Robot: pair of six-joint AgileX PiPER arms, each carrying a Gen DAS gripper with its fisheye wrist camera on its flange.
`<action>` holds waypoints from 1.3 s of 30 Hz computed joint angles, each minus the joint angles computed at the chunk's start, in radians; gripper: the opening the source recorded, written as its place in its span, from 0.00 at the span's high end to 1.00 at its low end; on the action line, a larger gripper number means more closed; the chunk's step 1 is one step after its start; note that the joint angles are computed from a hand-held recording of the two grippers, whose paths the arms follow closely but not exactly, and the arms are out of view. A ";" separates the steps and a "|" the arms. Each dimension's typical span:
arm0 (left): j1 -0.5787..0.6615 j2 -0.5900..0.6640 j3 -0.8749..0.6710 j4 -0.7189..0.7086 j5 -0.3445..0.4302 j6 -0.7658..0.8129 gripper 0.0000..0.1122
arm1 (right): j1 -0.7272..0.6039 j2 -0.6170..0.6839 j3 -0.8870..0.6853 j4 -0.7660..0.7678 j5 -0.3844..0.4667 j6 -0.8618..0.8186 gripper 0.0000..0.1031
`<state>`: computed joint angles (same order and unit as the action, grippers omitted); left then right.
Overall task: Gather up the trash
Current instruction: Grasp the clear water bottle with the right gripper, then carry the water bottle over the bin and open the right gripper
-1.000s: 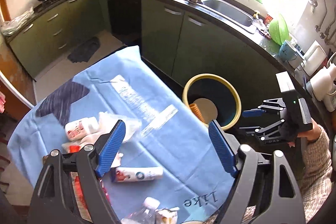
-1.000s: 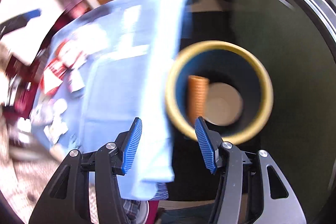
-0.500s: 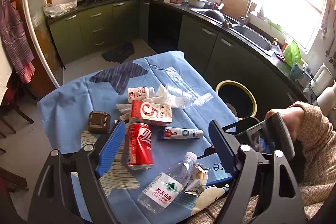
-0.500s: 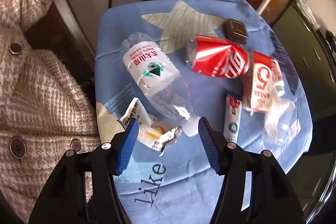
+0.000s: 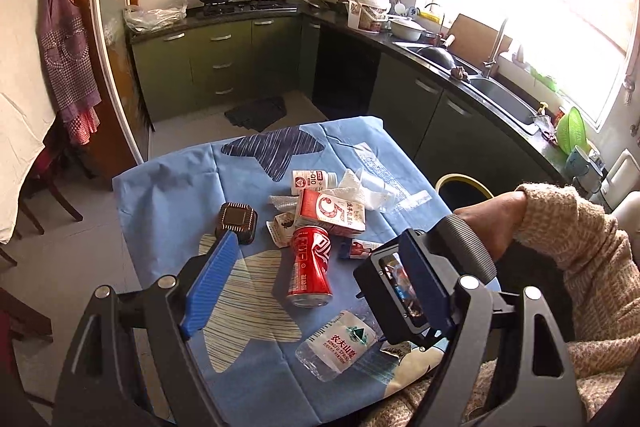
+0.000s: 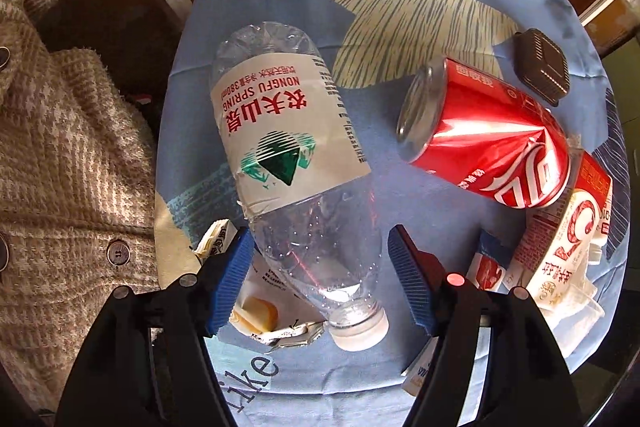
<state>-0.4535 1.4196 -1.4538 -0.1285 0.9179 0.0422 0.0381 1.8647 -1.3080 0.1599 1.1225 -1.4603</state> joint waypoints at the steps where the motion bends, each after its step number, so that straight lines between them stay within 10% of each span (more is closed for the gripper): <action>1: 0.002 0.000 0.001 -0.005 0.001 0.005 0.30 | 0.012 0.012 -0.007 -0.003 0.001 0.004 0.33; 12: 0.012 0.004 0.031 -0.039 -0.004 0.041 0.30 | -0.018 0.100 -0.092 0.082 0.035 0.041 0.34; 27: -0.030 0.007 0.024 -0.030 -0.015 0.029 0.28 | -0.293 -0.110 -0.048 0.161 0.031 -0.025 0.34; 39: -0.089 0.099 -0.021 -0.070 -0.014 0.068 0.28 | -0.729 0.233 -0.466 -0.213 -0.055 0.321 0.34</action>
<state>-0.5426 1.5183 -1.4743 -0.1982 0.9035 0.1097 -0.6905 2.0979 -1.7739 -0.0530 1.0675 -1.1393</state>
